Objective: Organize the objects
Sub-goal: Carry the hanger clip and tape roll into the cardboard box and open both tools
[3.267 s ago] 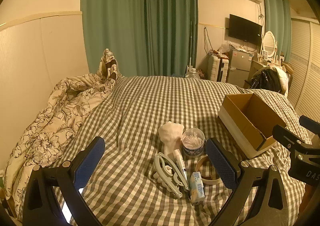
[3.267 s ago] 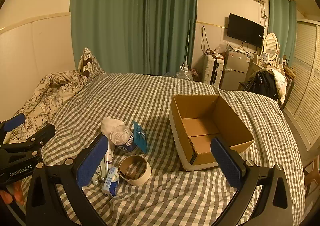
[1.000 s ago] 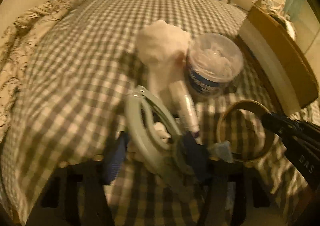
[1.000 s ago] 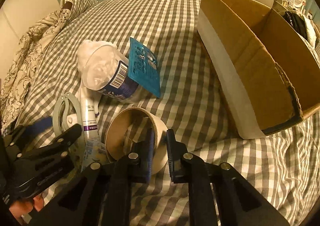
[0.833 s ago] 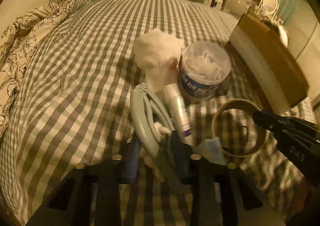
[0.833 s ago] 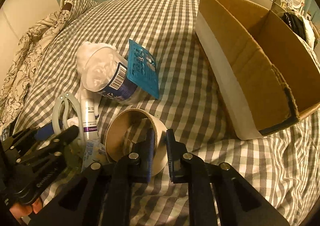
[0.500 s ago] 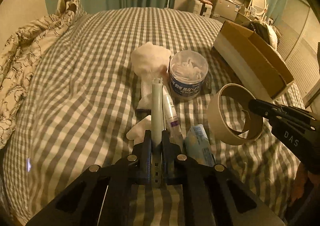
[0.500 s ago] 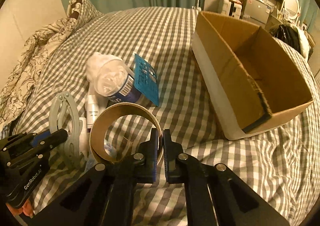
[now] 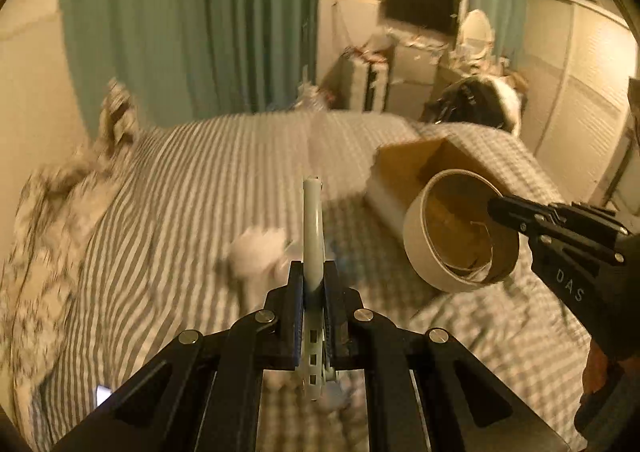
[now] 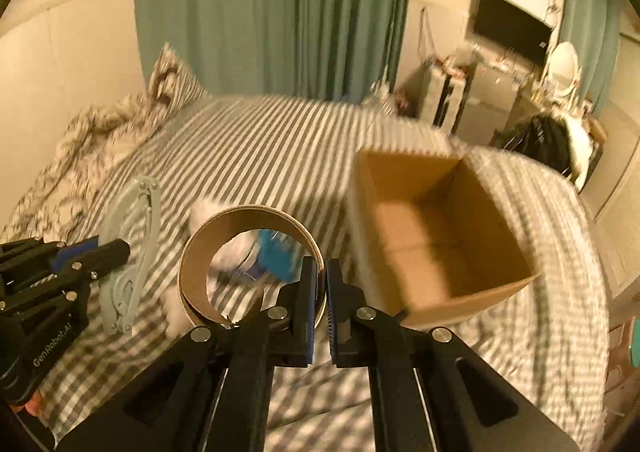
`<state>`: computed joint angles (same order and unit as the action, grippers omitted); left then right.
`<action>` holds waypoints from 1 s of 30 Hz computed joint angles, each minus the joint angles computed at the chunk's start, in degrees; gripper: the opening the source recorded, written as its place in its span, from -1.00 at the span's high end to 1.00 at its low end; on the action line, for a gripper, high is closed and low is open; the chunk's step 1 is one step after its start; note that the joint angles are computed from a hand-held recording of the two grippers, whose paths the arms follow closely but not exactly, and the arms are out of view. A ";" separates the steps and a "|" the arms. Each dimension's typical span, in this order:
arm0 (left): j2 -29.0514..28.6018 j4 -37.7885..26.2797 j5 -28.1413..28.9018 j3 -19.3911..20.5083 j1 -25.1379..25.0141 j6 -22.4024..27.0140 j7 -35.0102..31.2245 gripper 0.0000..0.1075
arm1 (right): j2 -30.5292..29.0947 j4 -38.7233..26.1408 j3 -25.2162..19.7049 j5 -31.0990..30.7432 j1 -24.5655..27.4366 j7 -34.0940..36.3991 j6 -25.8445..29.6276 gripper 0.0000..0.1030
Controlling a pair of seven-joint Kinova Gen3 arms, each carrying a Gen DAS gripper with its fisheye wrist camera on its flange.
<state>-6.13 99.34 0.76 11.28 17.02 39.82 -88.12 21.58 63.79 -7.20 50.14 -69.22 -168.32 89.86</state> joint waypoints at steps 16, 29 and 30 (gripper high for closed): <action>25.61 -27.21 -7.69 1.23 16.12 5.69 3.20 0.84 | -12.48 17.25 -2.37 -3.77 18.81 -3.69 -3.87 0.91; 26.98 -26.31 -8.27 -2.32 19.63 5.21 3.37 -0.10 | -15.23 24.45 -6.78 -3.78 24.17 -9.84 -10.22 0.01; 25.58 -24.93 -9.30 -2.89 20.04 3.97 4.65 -0.23 | -15.29 24.14 -7.24 -3.10 24.10 -10.13 -9.42 -0.04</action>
<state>19.45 74.41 -8.54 8.39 37.06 43.79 -83.46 6.29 87.93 -14.44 47.04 -45.12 -178.45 80.44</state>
